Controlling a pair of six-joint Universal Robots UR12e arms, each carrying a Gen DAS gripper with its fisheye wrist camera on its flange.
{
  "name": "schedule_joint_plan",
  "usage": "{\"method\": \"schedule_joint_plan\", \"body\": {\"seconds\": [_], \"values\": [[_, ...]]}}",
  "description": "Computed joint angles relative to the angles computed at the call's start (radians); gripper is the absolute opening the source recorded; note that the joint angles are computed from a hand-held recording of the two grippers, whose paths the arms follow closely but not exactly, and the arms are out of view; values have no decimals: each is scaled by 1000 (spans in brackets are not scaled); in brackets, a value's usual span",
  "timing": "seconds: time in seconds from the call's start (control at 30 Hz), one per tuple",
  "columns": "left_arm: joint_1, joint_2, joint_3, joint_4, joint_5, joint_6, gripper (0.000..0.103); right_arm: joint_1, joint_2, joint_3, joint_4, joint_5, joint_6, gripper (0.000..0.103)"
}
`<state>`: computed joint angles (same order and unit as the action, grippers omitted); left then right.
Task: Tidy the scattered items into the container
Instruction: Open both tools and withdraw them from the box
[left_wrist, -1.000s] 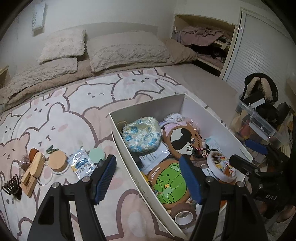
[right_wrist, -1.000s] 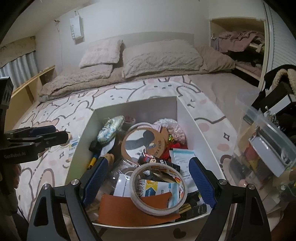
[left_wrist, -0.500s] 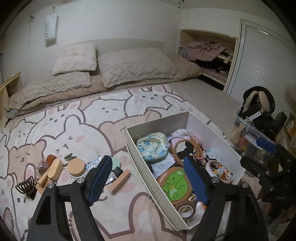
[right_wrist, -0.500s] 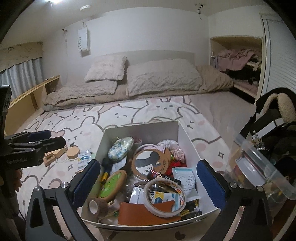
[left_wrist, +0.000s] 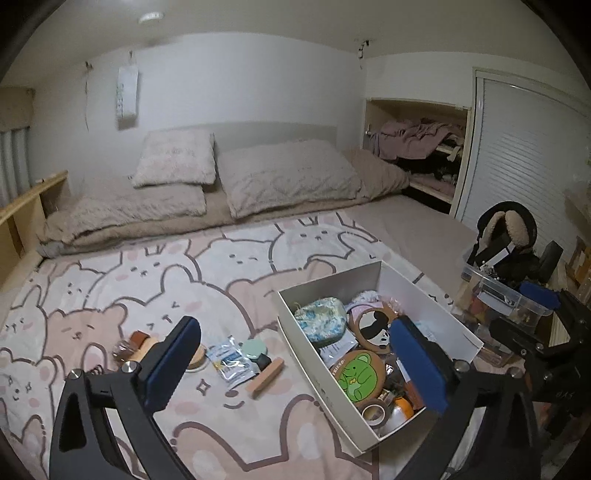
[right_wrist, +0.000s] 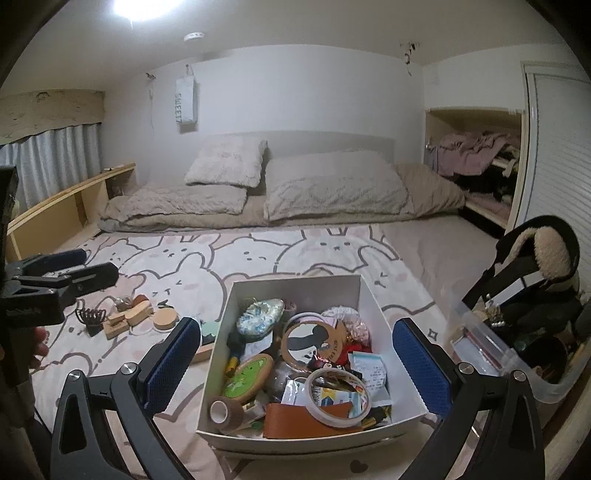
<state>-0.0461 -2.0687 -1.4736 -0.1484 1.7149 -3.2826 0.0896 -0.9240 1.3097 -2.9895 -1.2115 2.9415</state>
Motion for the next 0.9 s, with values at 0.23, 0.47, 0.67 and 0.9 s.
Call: {"method": "schedule_joint_plan", "body": {"seconds": [0.23, 0.47, 0.67, 0.9], "values": [[-11, 41, -57, 53, 32, 16, 103, -1, -36, 50, -45, 7, -3, 103], [-18, 76, -105, 76, 57, 5, 103, -5, -71, 100, -95, 7, -8, 103], [-17, 104, -148, 95, 31, -1, 103, -7, -91, 131, -120, 11, -3, 103], [-21, 125, -191, 112, 43, -12, 103, -8, -104, 155, -137, 15, -2, 103]]}}
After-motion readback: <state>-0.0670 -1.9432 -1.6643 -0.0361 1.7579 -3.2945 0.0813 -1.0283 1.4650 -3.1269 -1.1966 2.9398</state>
